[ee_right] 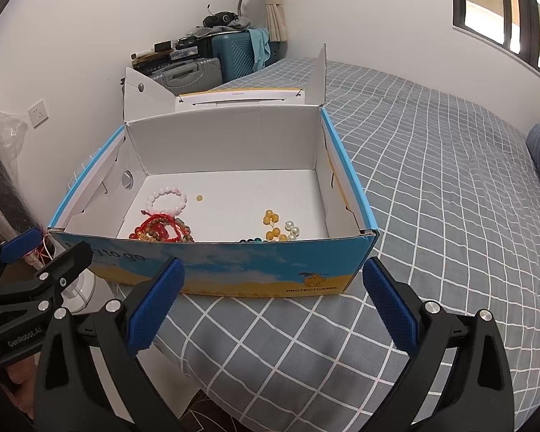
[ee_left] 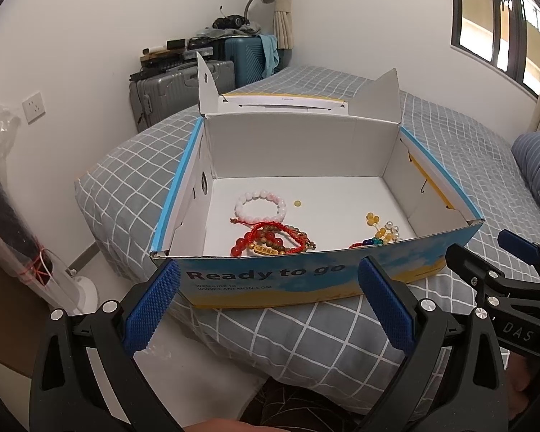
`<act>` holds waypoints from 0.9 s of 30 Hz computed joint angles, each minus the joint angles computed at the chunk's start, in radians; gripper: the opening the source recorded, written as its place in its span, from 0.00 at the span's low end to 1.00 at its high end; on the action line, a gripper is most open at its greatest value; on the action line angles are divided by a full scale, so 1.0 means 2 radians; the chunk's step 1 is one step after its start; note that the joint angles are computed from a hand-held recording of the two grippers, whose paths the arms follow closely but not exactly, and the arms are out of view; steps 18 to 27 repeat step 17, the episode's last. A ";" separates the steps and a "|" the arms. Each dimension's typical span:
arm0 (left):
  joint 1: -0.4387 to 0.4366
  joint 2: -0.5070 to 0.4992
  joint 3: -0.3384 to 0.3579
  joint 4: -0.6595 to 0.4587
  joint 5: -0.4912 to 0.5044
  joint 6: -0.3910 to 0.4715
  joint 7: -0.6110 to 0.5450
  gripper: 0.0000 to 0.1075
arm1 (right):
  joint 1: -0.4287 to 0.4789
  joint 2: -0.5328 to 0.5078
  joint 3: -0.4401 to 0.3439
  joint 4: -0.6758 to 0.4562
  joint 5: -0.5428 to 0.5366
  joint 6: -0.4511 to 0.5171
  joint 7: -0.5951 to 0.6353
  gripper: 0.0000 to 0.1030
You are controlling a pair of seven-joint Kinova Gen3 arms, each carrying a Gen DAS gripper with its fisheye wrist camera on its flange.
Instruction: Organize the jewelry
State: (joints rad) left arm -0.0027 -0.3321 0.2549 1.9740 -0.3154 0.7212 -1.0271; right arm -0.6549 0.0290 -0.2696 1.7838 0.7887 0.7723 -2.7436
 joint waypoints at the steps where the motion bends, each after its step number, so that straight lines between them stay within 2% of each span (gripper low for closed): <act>1: 0.002 0.000 -0.003 -0.001 0.002 0.000 -0.003 0.90 | 0.000 0.000 0.000 0.000 0.000 0.000 0.000 0.93; 27: -0.005 0.003 0.008 -0.002 -0.008 0.011 0.015 0.91 | -0.001 -0.001 0.000 0.002 0.003 0.001 -0.009 0.93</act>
